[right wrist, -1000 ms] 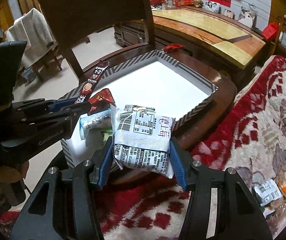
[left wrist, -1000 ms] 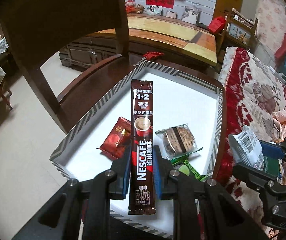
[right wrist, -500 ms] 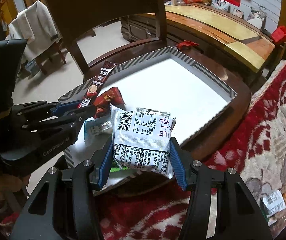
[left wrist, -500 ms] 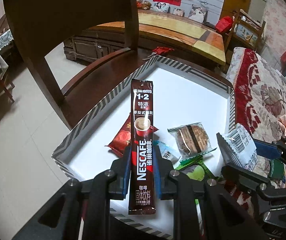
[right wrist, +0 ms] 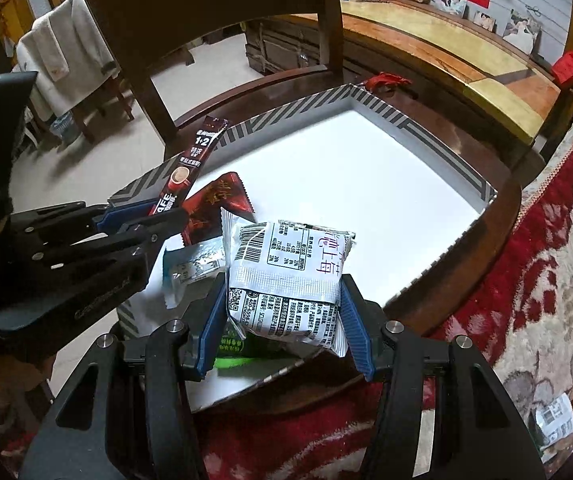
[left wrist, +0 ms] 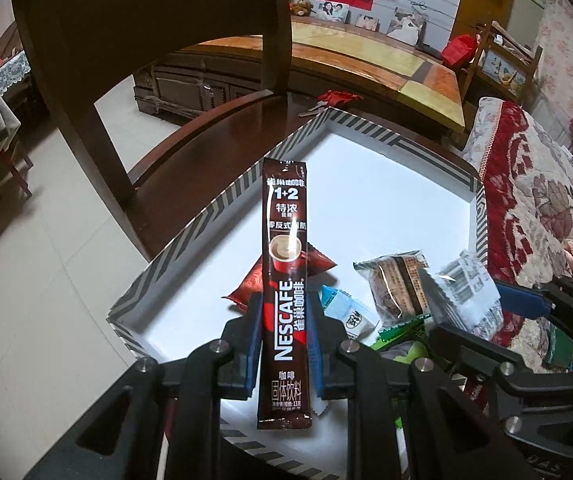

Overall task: Organize snacks
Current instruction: 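Open both grippers to drop the coffee stick and white packet into the tray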

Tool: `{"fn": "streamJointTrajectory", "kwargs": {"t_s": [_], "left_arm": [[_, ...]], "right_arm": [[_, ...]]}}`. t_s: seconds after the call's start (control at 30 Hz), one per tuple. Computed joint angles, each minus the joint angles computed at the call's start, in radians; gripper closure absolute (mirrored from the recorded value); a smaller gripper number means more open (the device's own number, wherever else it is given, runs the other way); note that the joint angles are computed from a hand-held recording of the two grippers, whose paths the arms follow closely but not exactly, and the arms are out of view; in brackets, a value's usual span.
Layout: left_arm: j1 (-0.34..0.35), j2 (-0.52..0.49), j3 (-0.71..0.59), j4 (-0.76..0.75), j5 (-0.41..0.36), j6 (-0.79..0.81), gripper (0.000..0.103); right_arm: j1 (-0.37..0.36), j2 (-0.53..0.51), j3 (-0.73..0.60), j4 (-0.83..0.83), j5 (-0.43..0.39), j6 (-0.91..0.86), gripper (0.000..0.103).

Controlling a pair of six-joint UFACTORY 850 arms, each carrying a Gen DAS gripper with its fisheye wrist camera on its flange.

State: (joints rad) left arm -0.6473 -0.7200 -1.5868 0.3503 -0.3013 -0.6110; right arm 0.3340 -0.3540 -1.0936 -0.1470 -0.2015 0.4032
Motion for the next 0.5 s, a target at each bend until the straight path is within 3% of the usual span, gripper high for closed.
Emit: {"fn": "streamJointTrajectory", "kwargs": {"t_s": [0.33, 0.5], "left_arm": [[0.002, -0.027, -0.026, -0.026, -0.023, 0.028, 0.081], [0.001, -0.037, -0.038, -0.020, -0.038, 0.019, 0.080]], "right_arm": [[-0.001, -0.075, -0.068, 0.078, -0.038, -0.097, 0.050], [0.005, -0.099, -0.087, 0.003, -0.052, -0.028, 0.050]]}}
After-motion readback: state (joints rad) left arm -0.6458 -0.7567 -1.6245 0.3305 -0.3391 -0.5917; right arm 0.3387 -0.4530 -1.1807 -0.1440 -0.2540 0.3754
